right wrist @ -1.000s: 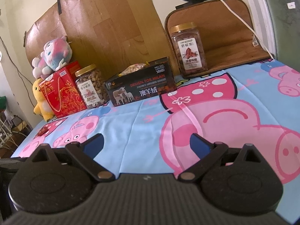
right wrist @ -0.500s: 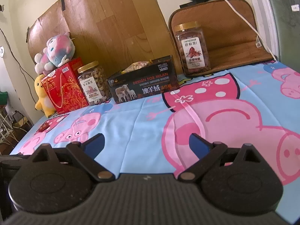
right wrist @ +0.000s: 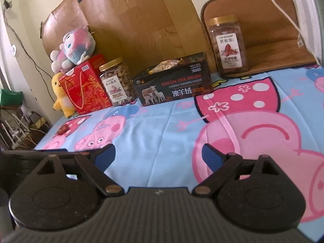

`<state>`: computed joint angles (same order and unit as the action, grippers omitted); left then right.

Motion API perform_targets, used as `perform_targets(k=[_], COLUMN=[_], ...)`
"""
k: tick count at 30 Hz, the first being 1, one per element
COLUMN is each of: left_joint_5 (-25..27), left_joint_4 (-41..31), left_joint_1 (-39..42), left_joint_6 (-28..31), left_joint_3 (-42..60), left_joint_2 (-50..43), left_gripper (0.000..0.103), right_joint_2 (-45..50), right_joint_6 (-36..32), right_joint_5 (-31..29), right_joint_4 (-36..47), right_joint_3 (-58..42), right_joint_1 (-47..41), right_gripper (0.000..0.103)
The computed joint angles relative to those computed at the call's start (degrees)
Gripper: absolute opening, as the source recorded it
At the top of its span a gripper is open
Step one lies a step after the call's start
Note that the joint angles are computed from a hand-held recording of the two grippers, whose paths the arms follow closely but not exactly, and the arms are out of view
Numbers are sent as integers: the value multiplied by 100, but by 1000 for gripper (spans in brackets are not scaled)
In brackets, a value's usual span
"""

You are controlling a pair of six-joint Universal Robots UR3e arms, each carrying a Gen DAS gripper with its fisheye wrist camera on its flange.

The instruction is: Organize snacks

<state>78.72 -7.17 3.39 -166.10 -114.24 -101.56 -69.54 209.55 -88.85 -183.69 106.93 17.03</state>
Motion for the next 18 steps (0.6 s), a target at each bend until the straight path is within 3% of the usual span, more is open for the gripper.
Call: perform_targets(k=[12,18], left_joint_5=[87,381], left_joint_4=[-310,393], left_joint_1=[-213,-285], left_joint_6=[-156,-282], left_joint_3=[536,235], left_joint_2=[-135,-146], left_gripper=[103,103], right_joint_2=[-319,-306], right_joint_6=[-272,-358], right_joint_5=[172,220], right_joint_4=[220,320], right_joint_3=[12,-58], right_joint_1=[-290,-288], right_gripper=[94,94])
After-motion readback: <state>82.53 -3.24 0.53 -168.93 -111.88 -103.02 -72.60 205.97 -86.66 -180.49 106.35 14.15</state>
